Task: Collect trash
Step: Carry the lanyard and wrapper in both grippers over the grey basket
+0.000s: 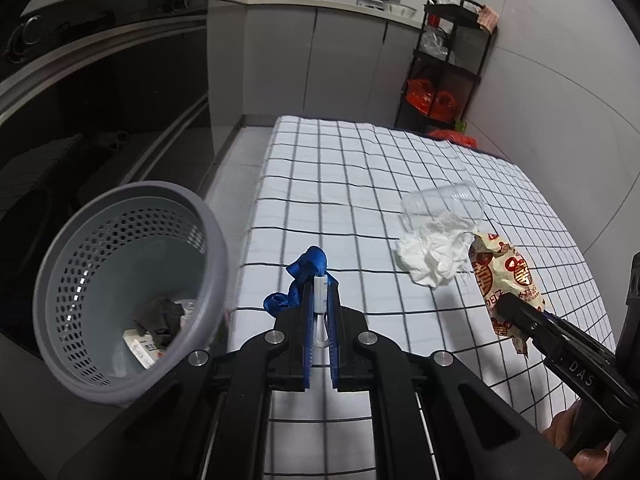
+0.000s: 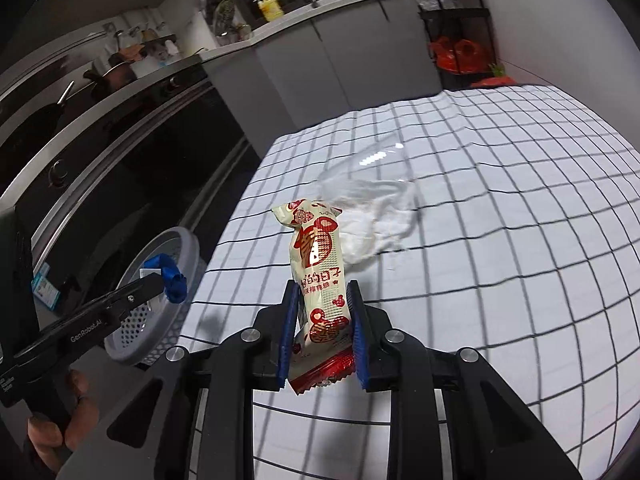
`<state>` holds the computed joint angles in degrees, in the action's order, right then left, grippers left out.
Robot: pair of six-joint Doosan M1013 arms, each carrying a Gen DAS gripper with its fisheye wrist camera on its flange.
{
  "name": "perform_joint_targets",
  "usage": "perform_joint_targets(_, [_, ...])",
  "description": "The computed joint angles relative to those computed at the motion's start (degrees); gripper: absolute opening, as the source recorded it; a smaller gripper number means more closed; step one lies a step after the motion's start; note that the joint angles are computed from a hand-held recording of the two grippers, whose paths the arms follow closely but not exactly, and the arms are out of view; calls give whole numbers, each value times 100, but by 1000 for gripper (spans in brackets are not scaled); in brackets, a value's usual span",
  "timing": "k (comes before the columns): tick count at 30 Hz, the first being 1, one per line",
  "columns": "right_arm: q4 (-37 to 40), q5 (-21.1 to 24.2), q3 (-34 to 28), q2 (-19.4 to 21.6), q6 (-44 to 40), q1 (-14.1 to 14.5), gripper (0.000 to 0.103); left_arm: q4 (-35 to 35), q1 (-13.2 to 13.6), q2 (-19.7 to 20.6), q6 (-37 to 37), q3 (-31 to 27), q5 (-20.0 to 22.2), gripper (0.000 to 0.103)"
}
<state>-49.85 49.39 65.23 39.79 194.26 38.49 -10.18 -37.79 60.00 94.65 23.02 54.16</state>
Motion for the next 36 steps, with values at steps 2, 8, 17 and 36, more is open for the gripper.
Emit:
perform_joint_targets(2, [67,-59,-210,94,-269,-10,24,58,29,-66,-52,112,-105,7])
perform_joint_targets(8, [462,-221,-848,404,-1190,-87,24,400,127,-180,-352,279,-369,7])
perform_joint_targets(17, [1285,-290,-2079,1031,-2763,-191,24,1319,273,-125,-1099,173,-354,7])
perform_joint_targets(36, [3109,1292,-6052,3046,-5513,-370,24,2325,449,663,-1918,-1291,745,7])
